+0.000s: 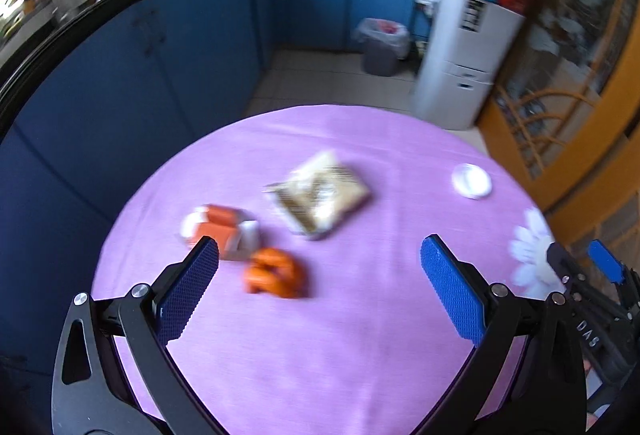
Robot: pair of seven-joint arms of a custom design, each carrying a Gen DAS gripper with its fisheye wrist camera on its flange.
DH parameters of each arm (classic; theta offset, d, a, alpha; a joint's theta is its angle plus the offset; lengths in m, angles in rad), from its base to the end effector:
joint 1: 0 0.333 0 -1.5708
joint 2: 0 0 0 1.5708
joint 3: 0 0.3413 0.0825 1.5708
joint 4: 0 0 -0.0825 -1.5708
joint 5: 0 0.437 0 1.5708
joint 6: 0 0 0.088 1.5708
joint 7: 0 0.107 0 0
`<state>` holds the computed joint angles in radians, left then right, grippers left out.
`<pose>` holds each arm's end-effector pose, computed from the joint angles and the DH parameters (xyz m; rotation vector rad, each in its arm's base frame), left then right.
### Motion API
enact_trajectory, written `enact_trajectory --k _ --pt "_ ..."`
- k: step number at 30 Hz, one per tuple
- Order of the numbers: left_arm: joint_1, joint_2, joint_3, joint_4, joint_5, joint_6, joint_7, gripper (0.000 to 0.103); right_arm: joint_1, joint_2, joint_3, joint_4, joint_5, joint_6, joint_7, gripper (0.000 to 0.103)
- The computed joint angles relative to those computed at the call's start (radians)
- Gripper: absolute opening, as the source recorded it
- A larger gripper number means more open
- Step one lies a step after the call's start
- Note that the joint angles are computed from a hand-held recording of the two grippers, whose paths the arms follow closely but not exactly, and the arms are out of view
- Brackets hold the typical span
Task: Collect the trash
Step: 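Move both open tools back over the table toward the carton and lid, then grasp the orange-and-white carton with the left tool while the right grasps the white lid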
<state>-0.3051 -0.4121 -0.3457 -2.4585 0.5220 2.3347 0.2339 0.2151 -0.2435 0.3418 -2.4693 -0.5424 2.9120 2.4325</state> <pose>0.3870 -0.2908 0.4657 -2.1542 1.4669 -0.4595 0.4286 0.3087 0.4393 -1.9284 1.5719 -0.5450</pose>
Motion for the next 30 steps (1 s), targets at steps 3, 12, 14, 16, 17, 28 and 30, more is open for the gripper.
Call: enact_trajectory --k 3,12,14,16,17,28,30 --pt "0.011 -0.043 0.019 -0.050 -0.012 -0.007 -0.007 0.100 0.009 0.059 0.014 0.058 -0.037 -0.018 0.013 0.078" --pt "0.055 -0.092 0.056 -0.149 -0.058 0.023 -0.004 0.100 0.122 0.190 -0.053 0.188 -0.129 -0.081 0.034 0.078" --pt "0.064 -0.078 0.058 -0.149 -0.064 0.031 -0.001 0.100 0.149 0.208 -0.073 0.204 -0.138 -0.088 0.037 0.078" --pt "0.070 -0.063 0.062 -0.148 -0.068 0.040 0.006 0.100 0.175 0.225 -0.094 0.220 -0.144 -0.096 0.038 0.078" --pt "0.074 -0.056 0.067 -0.149 -0.068 0.048 0.014 0.100 0.189 0.237 -0.105 0.229 -0.139 -0.098 0.030 0.078" --pt "0.109 -0.002 0.084 -0.148 -0.076 0.067 0.019 0.099 0.294 0.366 -0.211 0.347 -0.078 -0.143 -0.038 0.078" --pt "0.112 -0.005 0.088 -0.157 -0.080 0.085 0.020 0.099 0.306 0.383 -0.225 0.363 -0.049 -0.143 -0.060 0.078"
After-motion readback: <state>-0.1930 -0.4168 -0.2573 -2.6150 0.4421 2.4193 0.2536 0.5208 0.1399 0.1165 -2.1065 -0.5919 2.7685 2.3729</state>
